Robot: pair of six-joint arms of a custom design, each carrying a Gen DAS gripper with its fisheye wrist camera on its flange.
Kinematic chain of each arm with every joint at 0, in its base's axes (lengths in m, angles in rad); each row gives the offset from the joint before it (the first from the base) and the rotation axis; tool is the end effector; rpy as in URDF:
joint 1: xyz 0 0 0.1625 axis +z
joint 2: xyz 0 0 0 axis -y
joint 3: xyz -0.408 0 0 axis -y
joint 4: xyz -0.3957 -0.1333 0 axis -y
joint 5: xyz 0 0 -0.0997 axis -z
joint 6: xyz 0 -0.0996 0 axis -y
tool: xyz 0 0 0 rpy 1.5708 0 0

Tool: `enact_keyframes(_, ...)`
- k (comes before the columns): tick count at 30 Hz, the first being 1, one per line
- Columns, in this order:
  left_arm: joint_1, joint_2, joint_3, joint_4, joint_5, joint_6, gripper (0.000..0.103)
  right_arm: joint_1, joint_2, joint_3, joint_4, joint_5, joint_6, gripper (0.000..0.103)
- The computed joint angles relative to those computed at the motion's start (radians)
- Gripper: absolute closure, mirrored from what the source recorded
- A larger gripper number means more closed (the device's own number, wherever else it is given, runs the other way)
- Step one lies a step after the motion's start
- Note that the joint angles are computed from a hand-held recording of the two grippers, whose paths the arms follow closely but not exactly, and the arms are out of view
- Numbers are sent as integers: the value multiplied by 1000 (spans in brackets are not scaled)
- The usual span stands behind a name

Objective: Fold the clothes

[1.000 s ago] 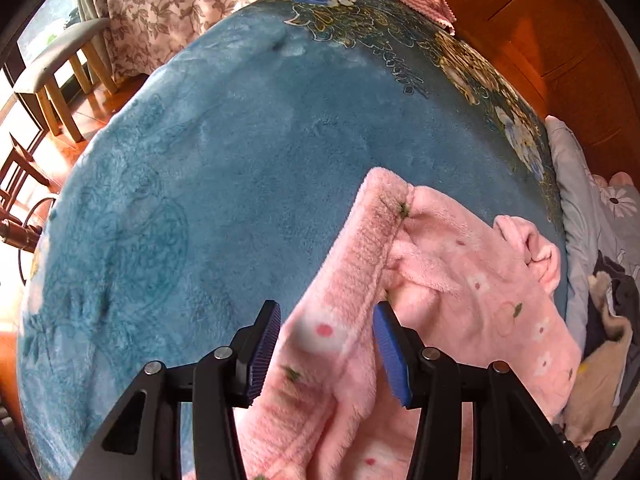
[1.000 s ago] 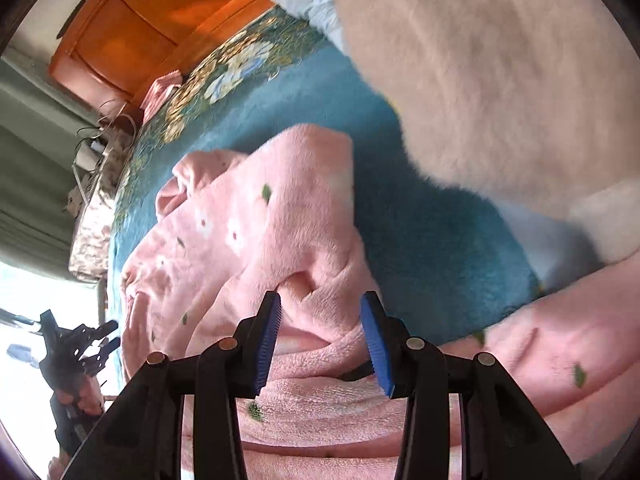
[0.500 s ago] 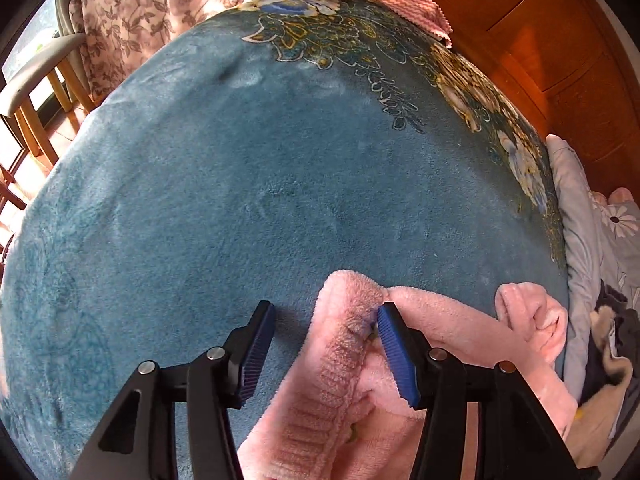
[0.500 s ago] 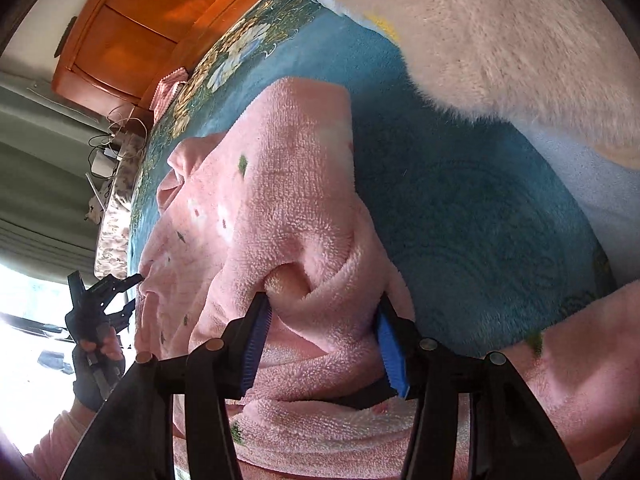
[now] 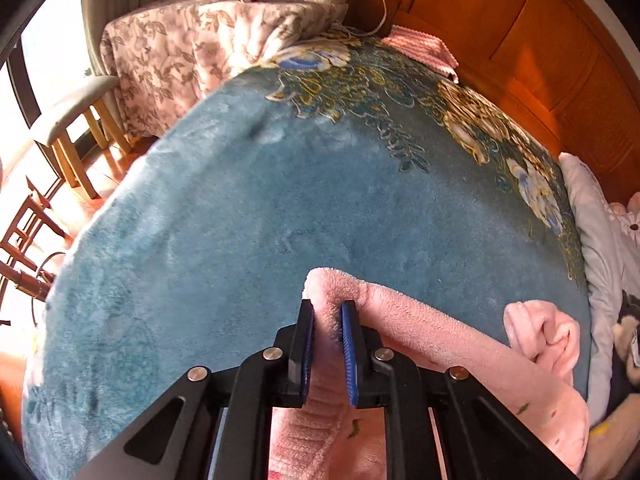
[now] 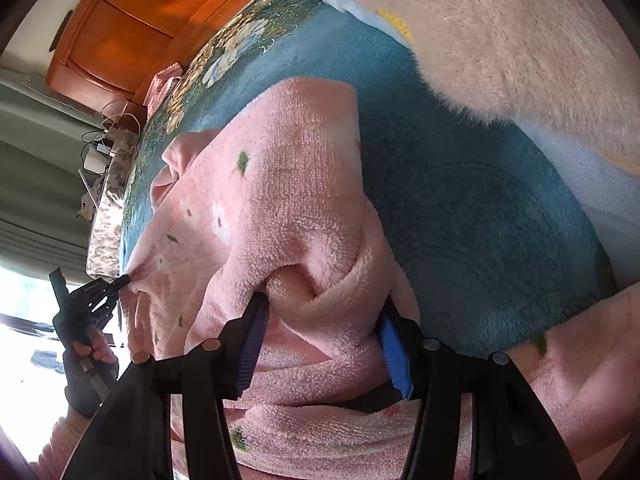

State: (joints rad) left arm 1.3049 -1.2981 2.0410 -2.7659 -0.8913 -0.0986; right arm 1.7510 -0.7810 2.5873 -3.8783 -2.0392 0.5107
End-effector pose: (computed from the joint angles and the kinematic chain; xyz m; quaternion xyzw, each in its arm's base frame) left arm 0.0511 -0.5579 0.2616 0.0023 0.9219 -0.2667 0.2811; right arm 0.1456 -0.3064 0.0349 -0.2118 -0.9200 0.3031 0.1299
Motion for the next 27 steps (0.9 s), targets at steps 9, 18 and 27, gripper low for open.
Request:
enact_keyframes(9,111,-52,-56,76,15,-102,91,112,-80,-58,108,-8,-71,48)
enact_keyframes(18,130,-51,-58,88,-31,-96,90,79,-129,-247,328,-98,-216,48)
enact_keyframes(27,145,-64,-64,104,-88,-46,88,-33,-60,-529,731,-53,-329,48)
